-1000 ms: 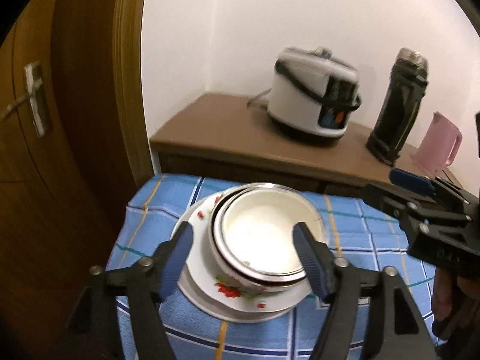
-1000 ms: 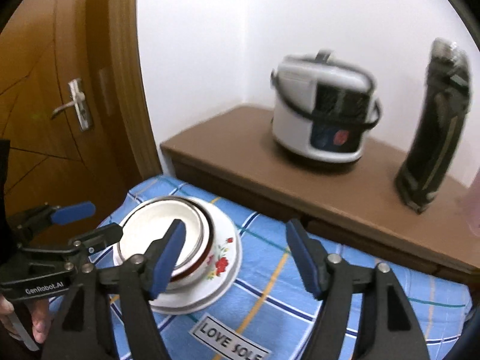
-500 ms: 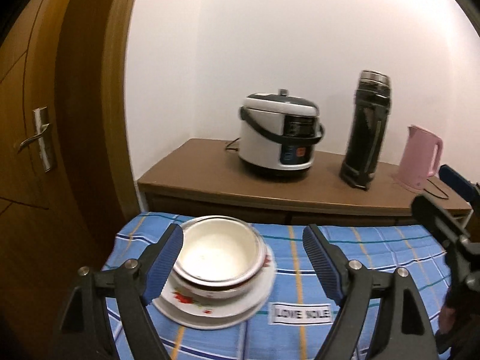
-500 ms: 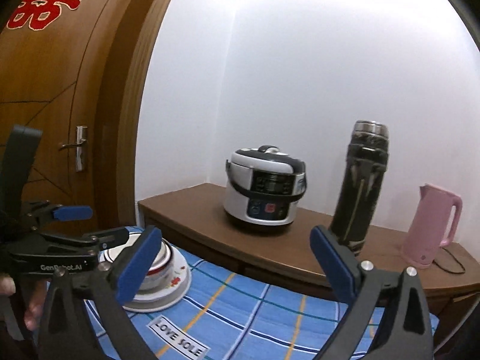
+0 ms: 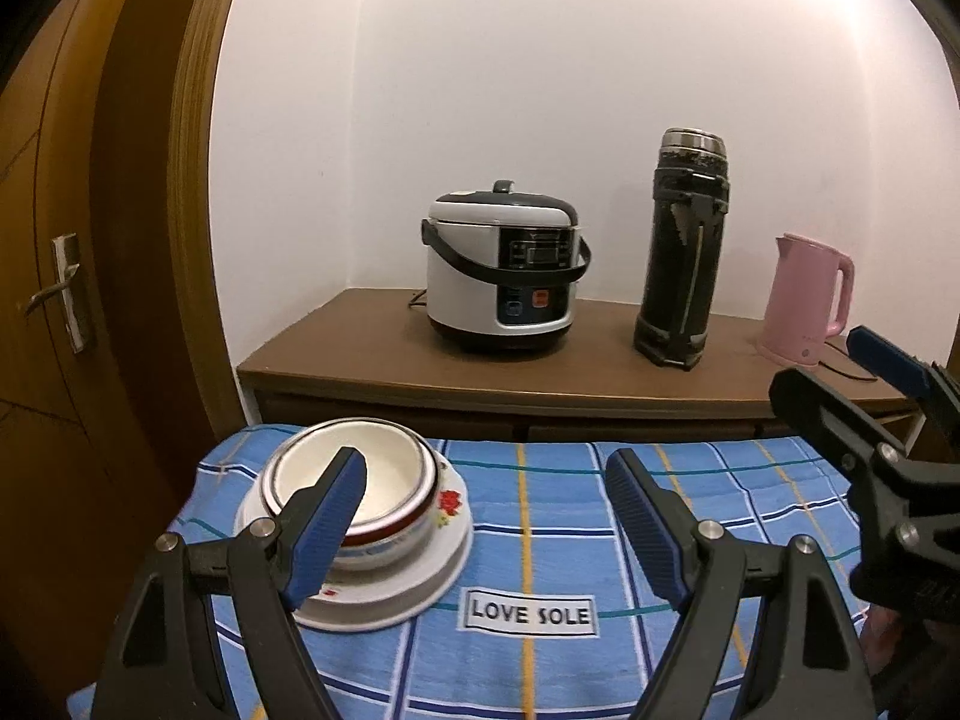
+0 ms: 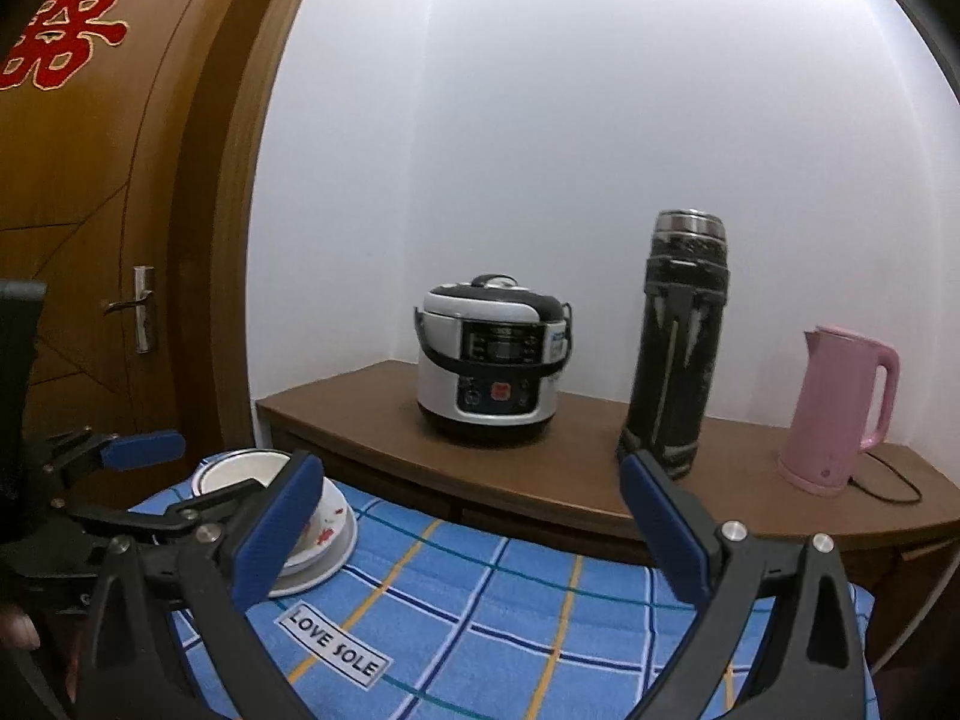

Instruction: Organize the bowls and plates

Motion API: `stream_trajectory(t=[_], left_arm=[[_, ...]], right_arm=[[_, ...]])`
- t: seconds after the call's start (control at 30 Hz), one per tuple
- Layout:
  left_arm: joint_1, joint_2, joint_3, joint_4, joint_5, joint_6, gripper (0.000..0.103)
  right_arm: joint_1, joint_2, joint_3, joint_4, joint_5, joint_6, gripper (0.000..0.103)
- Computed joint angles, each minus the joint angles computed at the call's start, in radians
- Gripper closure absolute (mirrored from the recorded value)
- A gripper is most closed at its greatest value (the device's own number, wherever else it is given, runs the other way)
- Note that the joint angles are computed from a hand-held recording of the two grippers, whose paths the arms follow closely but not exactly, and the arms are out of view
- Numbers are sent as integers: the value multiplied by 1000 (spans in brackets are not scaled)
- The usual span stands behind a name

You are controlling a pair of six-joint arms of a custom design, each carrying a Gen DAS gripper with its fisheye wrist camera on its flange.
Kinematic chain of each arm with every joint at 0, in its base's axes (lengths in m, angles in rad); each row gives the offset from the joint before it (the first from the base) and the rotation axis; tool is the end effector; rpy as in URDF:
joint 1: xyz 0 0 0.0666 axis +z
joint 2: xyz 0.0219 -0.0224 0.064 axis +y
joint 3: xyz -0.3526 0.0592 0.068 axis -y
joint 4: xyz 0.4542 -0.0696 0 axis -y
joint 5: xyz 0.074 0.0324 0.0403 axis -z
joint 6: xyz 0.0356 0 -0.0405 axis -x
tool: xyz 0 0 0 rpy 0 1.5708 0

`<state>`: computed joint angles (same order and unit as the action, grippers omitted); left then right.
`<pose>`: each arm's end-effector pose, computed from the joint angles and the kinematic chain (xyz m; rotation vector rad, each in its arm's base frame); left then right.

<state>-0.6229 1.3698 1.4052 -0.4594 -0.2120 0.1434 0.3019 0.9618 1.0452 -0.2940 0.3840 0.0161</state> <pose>0.4680 -0.3274 0.4608 0.3399 1.9667 -0.2842 0.4177 0.1157 0.4740 -0.0054 1.7678 -0.1349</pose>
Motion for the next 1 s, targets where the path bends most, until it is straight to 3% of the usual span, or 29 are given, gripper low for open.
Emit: stream_trajectory(t=[0.43, 1.0], left_arm=[[-28, -18, -4, -25, -13, -14, 19], [-43, -47, -25, -13, 0, -28, 19]], right_arm=[[-16, -83, -43, -46, 15, -65, 2], [-1, -118, -52, -64, 39, -67, 2]])
